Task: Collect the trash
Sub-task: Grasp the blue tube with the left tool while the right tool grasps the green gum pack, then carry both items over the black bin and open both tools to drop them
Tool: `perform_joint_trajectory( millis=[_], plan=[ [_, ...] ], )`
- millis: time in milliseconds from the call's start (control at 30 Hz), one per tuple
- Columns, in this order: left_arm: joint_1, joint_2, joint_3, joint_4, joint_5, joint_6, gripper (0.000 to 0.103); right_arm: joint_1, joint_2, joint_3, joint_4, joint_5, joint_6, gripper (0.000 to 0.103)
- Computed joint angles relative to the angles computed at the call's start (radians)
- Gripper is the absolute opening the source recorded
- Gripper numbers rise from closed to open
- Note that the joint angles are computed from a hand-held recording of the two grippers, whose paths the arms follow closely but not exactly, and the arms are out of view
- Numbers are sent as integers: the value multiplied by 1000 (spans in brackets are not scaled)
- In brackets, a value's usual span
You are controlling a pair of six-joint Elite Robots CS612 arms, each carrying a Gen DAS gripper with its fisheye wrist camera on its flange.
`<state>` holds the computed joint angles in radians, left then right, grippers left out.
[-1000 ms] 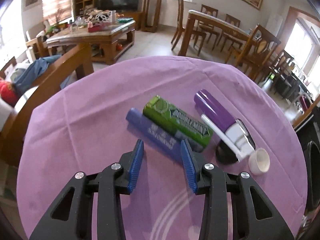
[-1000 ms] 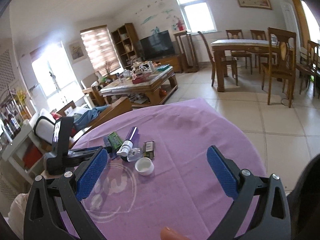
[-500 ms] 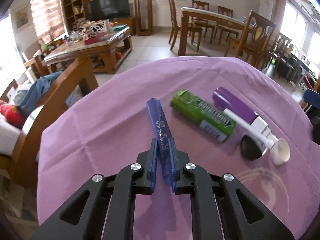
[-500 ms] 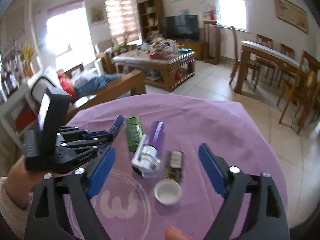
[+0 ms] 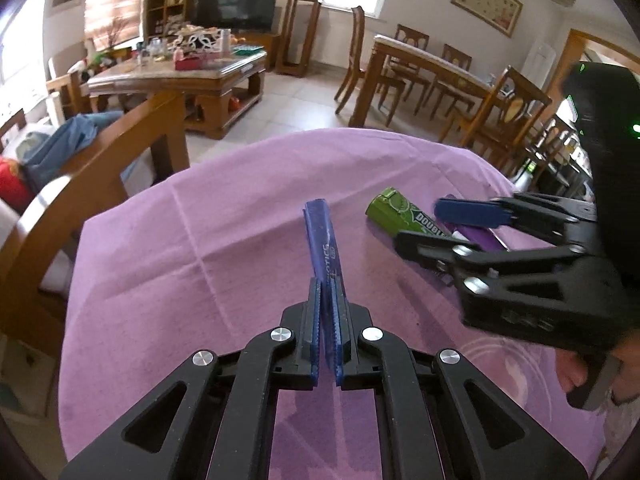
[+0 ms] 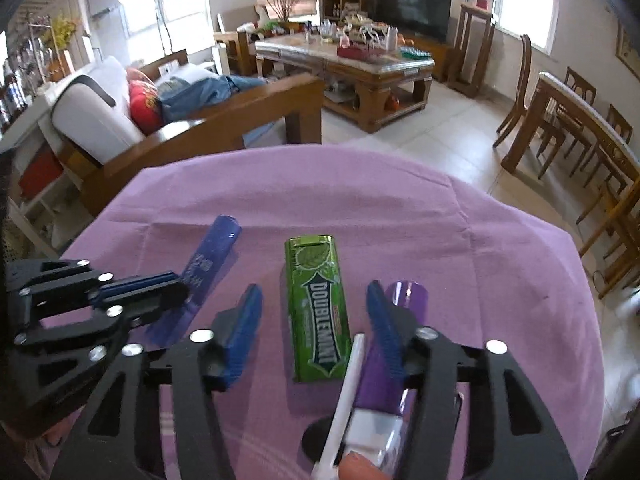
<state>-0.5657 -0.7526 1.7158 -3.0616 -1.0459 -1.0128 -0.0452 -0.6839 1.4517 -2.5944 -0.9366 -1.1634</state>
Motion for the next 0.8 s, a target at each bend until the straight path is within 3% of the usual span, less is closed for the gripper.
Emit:
perform_joint_trajectory(
  millis=[100,233,333,500,633,800],
  plan=[
    [4,0,5,-17,-7,4,5,11,6,0,-13,-38,-14,32],
    [4,0,9,-36,-9,6,5,1,-1,7,6,-10,2,31],
    [2,2,12,-61,-4,10,5,-28,-12,10,53,67,19,31],
    [-18,11,11,-166,81,97,5,-98,-59,55,125,278,46,31],
    [-43,15,-2,-242,134,171,5,-155,-85,105,72,380,80,31],
    [-82,17,-22,-329,140,237,5,-236,-96,144,-21,474,137,31]
  ],
)
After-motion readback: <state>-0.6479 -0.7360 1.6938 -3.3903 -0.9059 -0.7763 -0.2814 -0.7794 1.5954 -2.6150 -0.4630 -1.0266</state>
